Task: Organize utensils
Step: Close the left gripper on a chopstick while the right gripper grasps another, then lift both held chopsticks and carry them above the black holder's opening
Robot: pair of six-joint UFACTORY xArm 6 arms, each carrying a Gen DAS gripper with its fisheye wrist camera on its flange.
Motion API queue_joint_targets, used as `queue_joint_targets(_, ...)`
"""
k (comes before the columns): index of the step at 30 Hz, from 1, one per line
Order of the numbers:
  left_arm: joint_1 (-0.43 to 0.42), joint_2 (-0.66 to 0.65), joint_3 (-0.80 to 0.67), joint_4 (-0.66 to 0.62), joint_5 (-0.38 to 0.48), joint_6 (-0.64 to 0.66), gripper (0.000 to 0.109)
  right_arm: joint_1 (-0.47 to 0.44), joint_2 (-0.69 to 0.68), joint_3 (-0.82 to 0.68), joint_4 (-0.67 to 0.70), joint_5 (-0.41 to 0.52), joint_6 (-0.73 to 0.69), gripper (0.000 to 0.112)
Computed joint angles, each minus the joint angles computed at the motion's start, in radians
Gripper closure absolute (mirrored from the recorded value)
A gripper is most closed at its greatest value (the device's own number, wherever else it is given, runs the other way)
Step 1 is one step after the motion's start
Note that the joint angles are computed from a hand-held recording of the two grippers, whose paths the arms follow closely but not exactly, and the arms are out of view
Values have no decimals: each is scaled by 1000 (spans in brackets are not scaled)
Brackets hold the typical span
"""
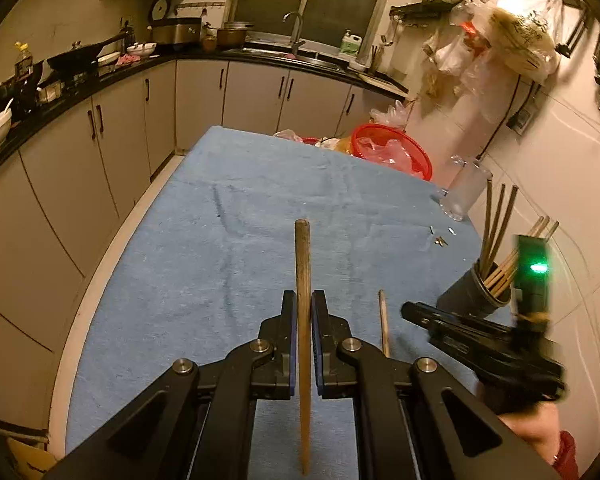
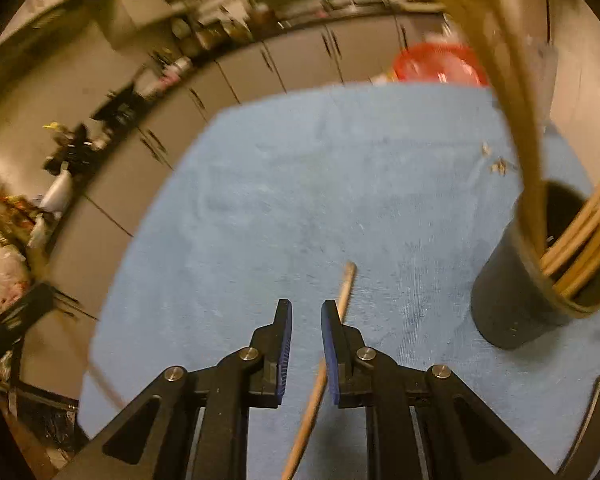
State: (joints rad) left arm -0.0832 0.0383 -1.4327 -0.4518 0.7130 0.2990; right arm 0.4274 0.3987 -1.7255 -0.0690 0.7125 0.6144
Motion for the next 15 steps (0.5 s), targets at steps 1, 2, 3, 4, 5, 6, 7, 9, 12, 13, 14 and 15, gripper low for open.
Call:
queue_joint_targets(1,5,4,-5,-8,6,7,101,-4,40,-56,-15,56,6,95)
queue_joint_targets(2,8,6,-8,-13,10,12,101,-9,80,-108,-18,102,9,95)
queue_joint_targets(3,11,7,-9,-20,11,18,101,-16,111,-146,0,121,0,95)
queue_joint_targets(4,11,9,-11,-22,12,19,101,-21,130,-170,10,142,-12,95)
queue_joint_targets(5,13,11,-13,-25,14,23,101,-22,173,-236,1,197,-14,95)
queue_joint_targets(6,15,12,-14,-28,15,24,101,-22,206,-289,-8,235,-6,95)
queue_joint_targets(7,17,13,-15,-34,17,28,101,-23,241,-342,-13,265,-10,95)
queue_joint_targets(9,19,14,-12,-39,16,34,101,-20,327,-481,-43,385,-22,94)
queue_joint_targets(12,25,14,-12,-57,19,54,101,-17,384,-580,-54,438,-17,94)
queue_joint_targets(13,24,15,-11,-55,19,51,101,-11,413,-634,-72,475,-35,96)
queue_joint_targets(14,24,16,-13,-55,20,51,101,-6,419,-646,-80,483,-41,102)
queue_joint_targets(15,23,16,-13,-53,20,50,101,-4,422,-651,-83,479,-52,102)
